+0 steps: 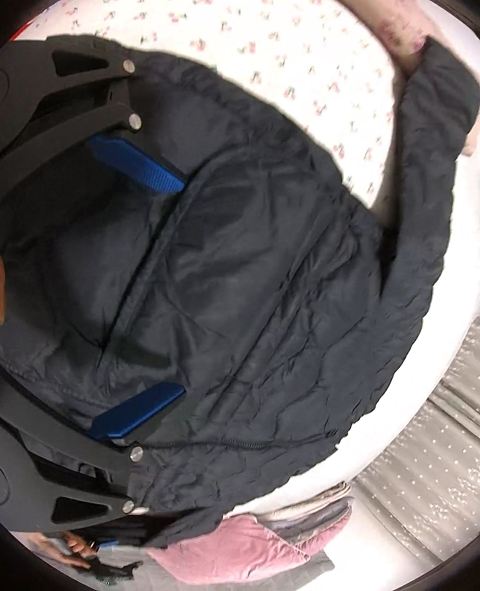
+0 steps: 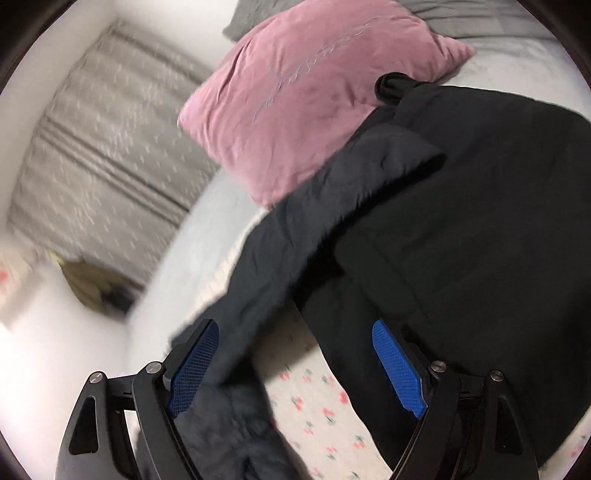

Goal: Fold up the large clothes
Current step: 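Grasp the sleeve cuff with the right tool and lay it across the jacket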

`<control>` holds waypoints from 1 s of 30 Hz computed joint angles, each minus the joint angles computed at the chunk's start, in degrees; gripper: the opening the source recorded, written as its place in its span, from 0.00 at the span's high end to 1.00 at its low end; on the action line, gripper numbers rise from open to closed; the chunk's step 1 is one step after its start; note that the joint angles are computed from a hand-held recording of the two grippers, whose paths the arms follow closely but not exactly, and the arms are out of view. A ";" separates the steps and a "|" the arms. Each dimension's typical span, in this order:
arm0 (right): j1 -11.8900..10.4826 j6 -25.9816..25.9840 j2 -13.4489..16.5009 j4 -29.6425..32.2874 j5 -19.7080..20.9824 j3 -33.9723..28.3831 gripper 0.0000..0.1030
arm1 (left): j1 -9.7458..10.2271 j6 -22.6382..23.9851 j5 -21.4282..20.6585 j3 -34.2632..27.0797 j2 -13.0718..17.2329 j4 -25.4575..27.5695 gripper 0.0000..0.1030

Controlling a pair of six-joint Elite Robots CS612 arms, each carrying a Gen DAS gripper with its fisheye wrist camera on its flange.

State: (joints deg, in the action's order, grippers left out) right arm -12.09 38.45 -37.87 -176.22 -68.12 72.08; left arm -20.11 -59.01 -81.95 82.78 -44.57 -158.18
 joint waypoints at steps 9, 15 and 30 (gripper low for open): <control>0.67 5.90 4.78 5.43 -9.44 -9.16 0.17 | 0.20 1.36 2.52 -0.68 -0.15 2.67 0.01; 1.68 2.77 5.77 9.27 -15.99 -12.63 0.93 | 0.17 2.30 3.70 -0.12 -0.28 2.11 0.01; 10.42 -30.16 0.99 -7.64 -14.71 -10.22 0.94 | -0.60 3.35 12.08 0.20 -1.50 5.47 0.01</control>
